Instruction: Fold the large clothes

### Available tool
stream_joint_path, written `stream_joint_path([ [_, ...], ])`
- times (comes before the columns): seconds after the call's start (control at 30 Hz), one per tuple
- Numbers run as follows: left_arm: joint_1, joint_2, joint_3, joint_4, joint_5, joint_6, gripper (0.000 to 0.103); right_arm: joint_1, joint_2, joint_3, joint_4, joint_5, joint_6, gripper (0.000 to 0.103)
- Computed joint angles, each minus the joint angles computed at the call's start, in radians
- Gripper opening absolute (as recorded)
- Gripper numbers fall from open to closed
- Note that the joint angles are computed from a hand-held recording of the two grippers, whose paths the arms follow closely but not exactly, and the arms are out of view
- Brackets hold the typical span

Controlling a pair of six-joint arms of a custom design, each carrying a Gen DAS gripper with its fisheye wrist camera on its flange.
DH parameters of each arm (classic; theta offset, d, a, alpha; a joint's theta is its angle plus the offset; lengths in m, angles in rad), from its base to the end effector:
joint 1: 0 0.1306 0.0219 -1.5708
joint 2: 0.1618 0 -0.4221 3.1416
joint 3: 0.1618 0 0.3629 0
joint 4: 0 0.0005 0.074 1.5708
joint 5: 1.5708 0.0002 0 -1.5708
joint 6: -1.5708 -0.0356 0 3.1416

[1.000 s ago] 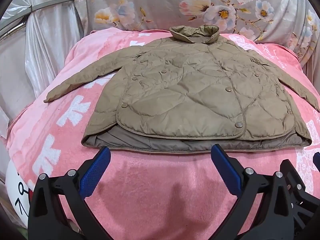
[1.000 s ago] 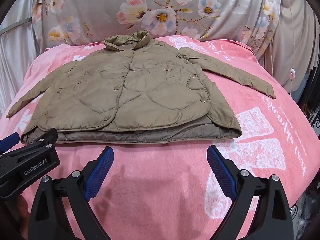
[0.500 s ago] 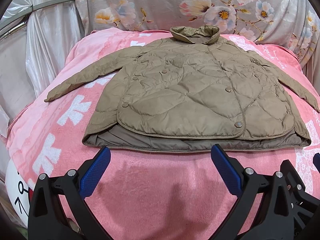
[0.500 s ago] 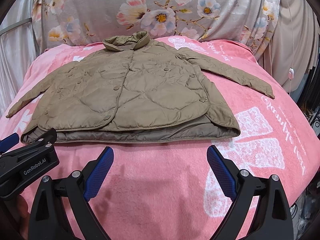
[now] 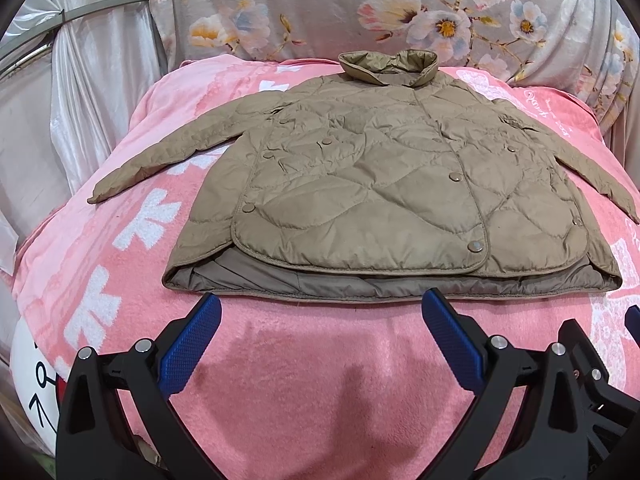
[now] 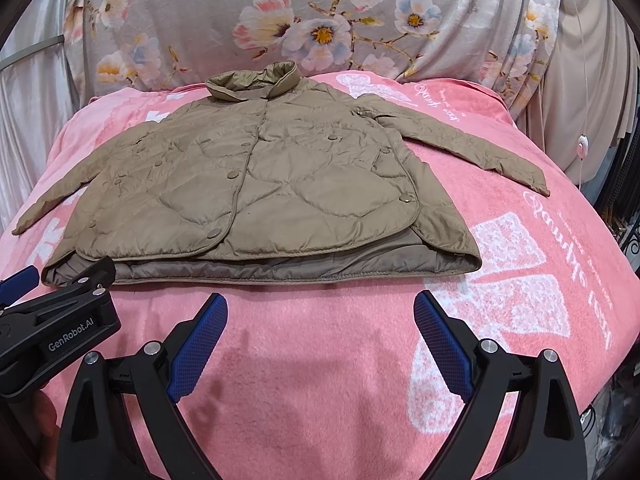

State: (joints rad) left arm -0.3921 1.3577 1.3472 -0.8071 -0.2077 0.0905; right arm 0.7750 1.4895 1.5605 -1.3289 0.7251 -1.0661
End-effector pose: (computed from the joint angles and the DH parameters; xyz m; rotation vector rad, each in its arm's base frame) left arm 0.4068 -0.1608 0.4688 0.2588 2.3516 0.0158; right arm 0.3374 0.2967 0.4813 0.4847 2.3272 -0.2470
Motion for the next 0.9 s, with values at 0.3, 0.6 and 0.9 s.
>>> stream_joint_path([
  [0.3,-0.004,-0.002,0.000,-0.005,-0.003,0.005,0.098,-0.001,0.002,0.002,0.001,-0.002,0.002,0.092],
  [0.6,-0.003,0.000,0.001,-0.007,-0.002,0.005,0.098,0.000,0.001,0.001,0.000,-0.001,0.002,0.092],
  [0.9,0.005,0.001,-0.001,-0.002,0.001,0.002,0.098,0.000,0.003,0.004,-0.002,0.000,0.004,0.092],
])
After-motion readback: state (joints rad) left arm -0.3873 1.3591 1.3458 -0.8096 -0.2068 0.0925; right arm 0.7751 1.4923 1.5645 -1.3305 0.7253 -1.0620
